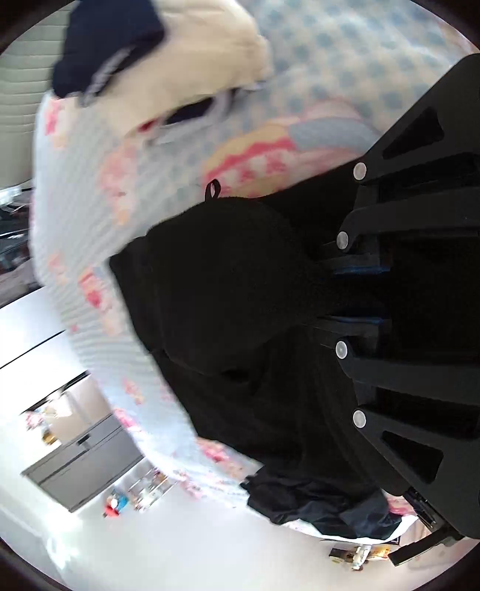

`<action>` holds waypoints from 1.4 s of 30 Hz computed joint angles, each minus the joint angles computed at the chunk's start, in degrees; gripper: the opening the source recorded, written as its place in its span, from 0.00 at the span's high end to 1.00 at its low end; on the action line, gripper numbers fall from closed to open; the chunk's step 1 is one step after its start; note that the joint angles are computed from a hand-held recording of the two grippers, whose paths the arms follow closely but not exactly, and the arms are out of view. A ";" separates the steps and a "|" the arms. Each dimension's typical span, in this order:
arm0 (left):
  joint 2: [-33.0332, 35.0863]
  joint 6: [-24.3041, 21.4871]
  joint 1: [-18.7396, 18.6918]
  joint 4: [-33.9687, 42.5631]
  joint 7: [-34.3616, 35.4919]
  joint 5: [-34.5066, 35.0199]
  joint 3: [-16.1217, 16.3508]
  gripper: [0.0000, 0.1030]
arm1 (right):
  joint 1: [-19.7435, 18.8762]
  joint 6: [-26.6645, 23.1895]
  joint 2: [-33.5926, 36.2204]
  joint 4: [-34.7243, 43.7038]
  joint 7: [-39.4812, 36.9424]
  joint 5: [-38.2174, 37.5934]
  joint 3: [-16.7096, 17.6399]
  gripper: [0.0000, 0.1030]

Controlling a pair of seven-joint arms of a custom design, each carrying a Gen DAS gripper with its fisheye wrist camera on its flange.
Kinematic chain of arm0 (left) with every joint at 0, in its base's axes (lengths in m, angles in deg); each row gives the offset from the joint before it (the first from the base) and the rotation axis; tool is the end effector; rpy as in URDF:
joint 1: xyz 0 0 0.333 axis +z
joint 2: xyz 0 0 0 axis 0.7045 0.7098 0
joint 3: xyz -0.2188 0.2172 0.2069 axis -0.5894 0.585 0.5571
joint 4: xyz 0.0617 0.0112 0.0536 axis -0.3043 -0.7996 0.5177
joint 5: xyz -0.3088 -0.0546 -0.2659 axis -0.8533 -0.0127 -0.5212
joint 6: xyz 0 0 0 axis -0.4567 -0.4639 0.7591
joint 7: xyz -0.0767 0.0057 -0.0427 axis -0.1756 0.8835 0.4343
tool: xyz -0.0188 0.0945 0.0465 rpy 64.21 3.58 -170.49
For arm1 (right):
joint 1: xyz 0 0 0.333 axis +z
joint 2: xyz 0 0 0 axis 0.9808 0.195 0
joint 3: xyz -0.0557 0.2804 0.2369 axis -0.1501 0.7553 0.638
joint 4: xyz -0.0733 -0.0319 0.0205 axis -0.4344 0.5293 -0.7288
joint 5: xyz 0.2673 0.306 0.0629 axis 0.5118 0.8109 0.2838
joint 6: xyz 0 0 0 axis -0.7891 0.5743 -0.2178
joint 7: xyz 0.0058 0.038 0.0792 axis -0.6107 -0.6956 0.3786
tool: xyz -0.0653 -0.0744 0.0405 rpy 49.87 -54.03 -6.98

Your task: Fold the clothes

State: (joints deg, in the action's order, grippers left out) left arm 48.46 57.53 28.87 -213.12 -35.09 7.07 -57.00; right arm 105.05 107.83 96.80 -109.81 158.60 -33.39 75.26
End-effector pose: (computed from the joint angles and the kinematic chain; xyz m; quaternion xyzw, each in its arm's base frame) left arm 0.4226 -0.2961 0.4493 -0.8719 0.4219 -0.1879 0.1627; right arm 0.7573 0.4158 0.4194 -0.6740 0.6714 -0.0491 0.3043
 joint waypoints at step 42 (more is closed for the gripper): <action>25.78 5.56 2.60 29.15 37.72 -19.35 8.46 0.77 | -0.77 -4.77 1.16 3.02 -11.36 4.82 3.41 0.53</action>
